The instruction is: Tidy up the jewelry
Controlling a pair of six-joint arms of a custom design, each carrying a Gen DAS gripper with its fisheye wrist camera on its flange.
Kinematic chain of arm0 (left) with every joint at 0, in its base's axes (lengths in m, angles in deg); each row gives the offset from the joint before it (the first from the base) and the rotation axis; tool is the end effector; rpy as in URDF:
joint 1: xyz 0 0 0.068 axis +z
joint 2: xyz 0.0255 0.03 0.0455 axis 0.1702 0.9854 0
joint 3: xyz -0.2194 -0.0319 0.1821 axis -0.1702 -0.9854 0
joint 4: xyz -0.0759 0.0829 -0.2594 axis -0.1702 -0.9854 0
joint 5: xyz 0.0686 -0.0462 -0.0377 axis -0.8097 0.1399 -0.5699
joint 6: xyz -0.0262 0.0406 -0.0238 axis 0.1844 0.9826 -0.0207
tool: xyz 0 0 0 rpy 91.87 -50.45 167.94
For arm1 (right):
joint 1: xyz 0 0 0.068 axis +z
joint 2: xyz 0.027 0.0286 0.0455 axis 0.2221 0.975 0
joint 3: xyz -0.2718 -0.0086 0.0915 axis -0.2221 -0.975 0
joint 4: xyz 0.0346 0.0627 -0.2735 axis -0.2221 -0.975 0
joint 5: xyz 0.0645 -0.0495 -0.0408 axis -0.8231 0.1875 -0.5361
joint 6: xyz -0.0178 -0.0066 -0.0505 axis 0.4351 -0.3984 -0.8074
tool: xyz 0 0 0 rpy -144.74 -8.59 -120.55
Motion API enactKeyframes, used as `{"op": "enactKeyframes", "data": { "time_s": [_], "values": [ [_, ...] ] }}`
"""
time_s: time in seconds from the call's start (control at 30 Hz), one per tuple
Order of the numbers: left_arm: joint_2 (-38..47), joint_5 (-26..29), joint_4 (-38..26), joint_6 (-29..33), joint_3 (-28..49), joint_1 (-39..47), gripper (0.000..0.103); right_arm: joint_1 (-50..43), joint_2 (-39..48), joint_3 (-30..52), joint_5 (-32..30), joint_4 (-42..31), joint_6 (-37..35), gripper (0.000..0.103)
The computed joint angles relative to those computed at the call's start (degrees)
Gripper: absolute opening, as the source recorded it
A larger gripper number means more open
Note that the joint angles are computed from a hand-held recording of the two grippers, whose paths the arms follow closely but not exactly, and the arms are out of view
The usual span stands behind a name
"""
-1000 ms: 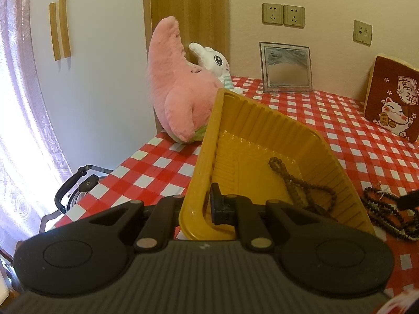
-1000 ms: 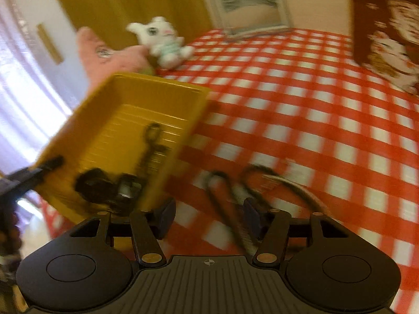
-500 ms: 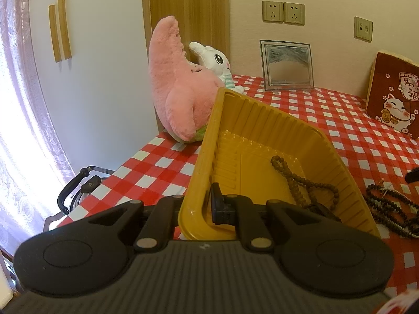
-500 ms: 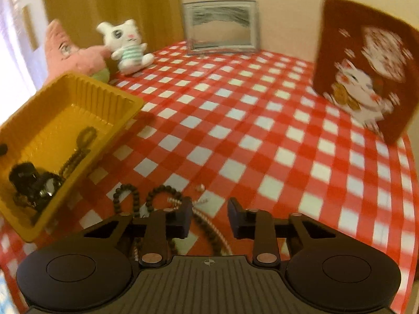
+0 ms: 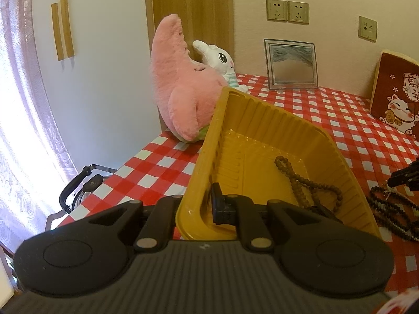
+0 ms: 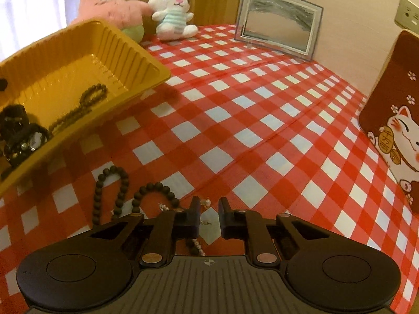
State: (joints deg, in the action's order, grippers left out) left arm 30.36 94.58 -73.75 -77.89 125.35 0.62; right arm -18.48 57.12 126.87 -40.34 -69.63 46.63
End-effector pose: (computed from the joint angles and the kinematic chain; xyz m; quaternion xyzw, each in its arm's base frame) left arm 0.2828 -0.0494 0.2500 0.1511 0.8691 -0.0541 0.4679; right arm 0.2422 -0.1307 0.2180 -0.0735 0.9389 0.0175 0.3358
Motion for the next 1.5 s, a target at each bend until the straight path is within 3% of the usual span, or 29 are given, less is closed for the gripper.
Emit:
{"op": "enactKeyframes", "data": {
  "time_s": [0.5, 0.97, 1.2, 1.5],
  "values": [
    [0.2, -0.5, -0.4, 0.0, 0.3, -0.2, 0.011, 0.2, 1.8, 0.2, -1.4, 0.6, -0.9, 0.008],
    [0.1, -0.5, -0.2, 0.0, 0.3, -0.2, 0.011, -1.0, -13.2, -0.4, -10.7, -9.7, 7.4, 0.008],
    [-0.1, -0.1, -0.4, -0.1, 0.1, 0.0, 0.011, 12.1, -19.4, 0.6, -11.4, -9.4, 19.1, 0.008],
    [-0.6, 0.7, 0.0, 0.2, -0.2, 0.2, 0.01, 35.4, -14.0, 1.4, 1.2, 4.2, 34.0, 0.008]
  ]
}}
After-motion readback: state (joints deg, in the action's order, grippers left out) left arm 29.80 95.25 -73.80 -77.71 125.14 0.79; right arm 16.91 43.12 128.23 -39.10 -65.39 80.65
